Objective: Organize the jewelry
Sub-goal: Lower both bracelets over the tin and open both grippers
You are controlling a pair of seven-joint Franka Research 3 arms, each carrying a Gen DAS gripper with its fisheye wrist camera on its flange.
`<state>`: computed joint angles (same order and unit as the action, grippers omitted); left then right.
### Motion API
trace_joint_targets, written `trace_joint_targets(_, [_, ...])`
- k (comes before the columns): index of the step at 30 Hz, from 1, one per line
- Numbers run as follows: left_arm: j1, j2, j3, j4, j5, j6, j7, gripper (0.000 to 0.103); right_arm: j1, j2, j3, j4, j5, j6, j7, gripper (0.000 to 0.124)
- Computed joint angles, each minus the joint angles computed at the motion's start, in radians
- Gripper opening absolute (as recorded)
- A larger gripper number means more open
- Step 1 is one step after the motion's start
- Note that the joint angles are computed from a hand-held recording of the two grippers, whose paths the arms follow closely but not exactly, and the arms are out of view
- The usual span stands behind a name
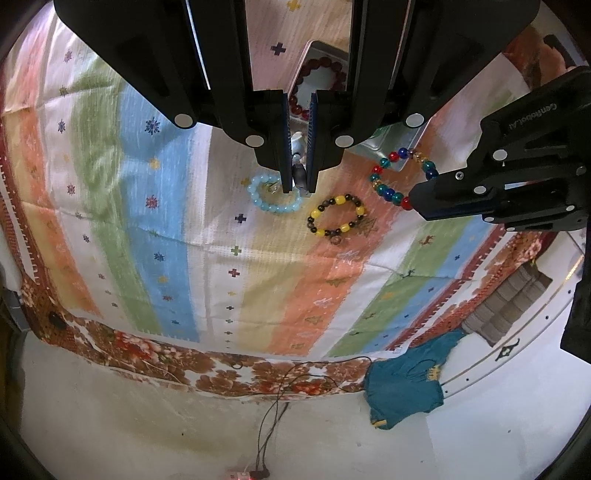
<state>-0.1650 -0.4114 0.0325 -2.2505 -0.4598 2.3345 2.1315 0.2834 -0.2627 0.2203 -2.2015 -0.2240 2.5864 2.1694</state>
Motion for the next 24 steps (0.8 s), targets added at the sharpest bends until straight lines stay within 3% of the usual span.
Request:
trace_joint_targets(22, [-0.017,-0.143,0.037,-0.118,0.012,-0.012,-0.029,0.009,0.034,-0.067,0.018,-0.068,0.066,-0.002,-0.051,0.008])
trace_joint_targets(24, [-0.014,-0.147,0.039,-0.123,0.017,-0.014,-0.047,0.014,0.045,-0.064,0.008,-0.068,0.101,-0.014,-0.079,0.008])
